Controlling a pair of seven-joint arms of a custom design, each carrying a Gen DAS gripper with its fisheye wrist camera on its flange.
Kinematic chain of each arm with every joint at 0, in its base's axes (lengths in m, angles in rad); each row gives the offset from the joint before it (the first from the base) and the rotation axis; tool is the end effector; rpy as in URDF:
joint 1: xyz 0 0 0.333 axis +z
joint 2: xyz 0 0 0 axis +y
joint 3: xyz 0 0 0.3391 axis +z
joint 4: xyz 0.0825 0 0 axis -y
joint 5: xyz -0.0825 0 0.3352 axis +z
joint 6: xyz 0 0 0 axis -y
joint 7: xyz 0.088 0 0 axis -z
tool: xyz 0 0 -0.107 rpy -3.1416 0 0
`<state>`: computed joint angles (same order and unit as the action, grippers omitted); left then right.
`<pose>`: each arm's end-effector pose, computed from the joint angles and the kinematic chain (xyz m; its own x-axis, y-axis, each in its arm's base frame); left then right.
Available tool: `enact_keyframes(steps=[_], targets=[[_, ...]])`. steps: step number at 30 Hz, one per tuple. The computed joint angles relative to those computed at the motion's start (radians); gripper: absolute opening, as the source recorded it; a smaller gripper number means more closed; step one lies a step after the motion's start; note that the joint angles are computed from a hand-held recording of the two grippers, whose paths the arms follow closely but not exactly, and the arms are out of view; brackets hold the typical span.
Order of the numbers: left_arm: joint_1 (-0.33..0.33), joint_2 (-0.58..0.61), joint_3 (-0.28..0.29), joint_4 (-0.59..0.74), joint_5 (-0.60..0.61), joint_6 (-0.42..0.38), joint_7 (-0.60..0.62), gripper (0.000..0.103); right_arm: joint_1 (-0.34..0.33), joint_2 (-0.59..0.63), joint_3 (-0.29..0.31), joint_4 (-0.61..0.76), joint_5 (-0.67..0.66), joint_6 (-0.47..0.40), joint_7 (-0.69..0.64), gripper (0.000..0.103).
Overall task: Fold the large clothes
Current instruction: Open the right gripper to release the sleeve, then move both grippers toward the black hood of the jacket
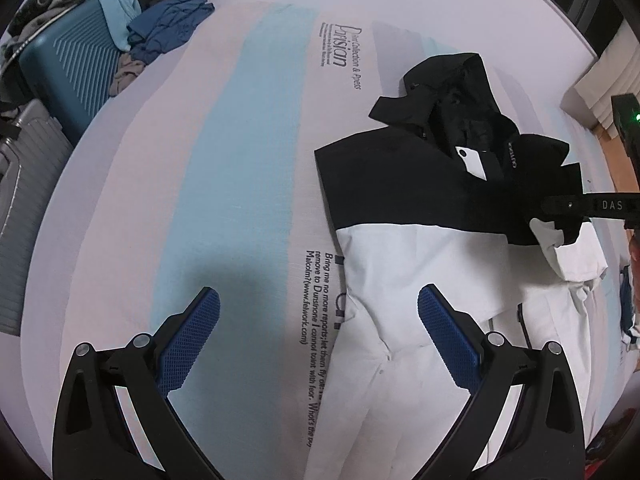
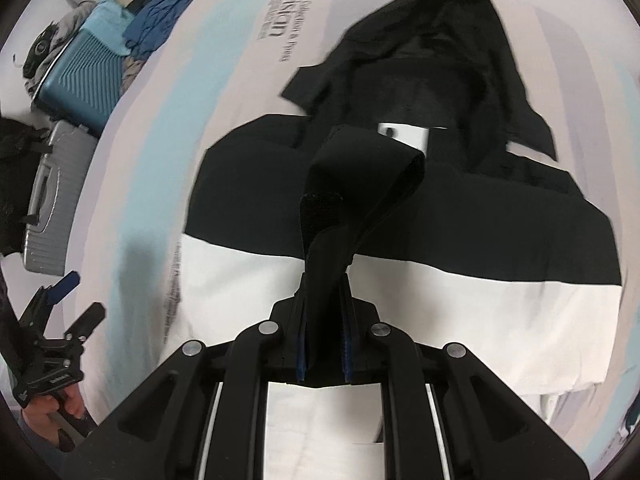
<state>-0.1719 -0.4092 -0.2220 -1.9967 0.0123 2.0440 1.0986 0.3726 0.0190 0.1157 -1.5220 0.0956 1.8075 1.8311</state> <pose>0.3669 -0.1781 0.6916 0.0484 -0.9931 0.1069 -0.8989 -0.0900 -0.4288 0.4687 0.2571 0.6833 0.2315 -0.9593 -0.1618 -0.9545 -0.1918 -0.2284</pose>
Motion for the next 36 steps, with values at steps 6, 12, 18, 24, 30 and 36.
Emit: enact_keyframes(steps=[6, 12, 18, 24, 30, 36], targets=[[0.010, 0.000, 0.017, -0.012, 0.000, 0.011, 0.020, 0.097, 0.048, 0.091, 0.028, 0.109, 0.003, -0.006, 0.045, 0.012], [0.027, -0.006, 0.032, -0.034, -0.002, 0.010, 0.039, 0.097, 0.101, 0.181, 0.043, 0.160, 0.019, 0.020, 0.079, 0.012], [0.046, -0.026, 0.049, -0.069, -0.009, 0.016, 0.052, 0.097, 0.154, 0.238, 0.044, 0.143, -0.007, 0.044, 0.131, 0.031], [0.065, -0.056, 0.059, -0.109, 0.004, 0.012, 0.082, 0.097, 0.174, 0.224, 0.048, 0.064, -0.003, 0.129, 0.170, 0.064], [0.069, -0.091, 0.067, -0.142, -0.017, 0.018, 0.096, 0.097, 0.193, 0.206, 0.063, 0.036, -0.008, 0.169, 0.152, 0.080], [0.050, -0.085, 0.054, -0.114, -0.039, 0.029, 0.118, 0.097, 0.184, 0.088, 0.064, -0.084, -0.011, 0.280, 0.139, 0.087]])
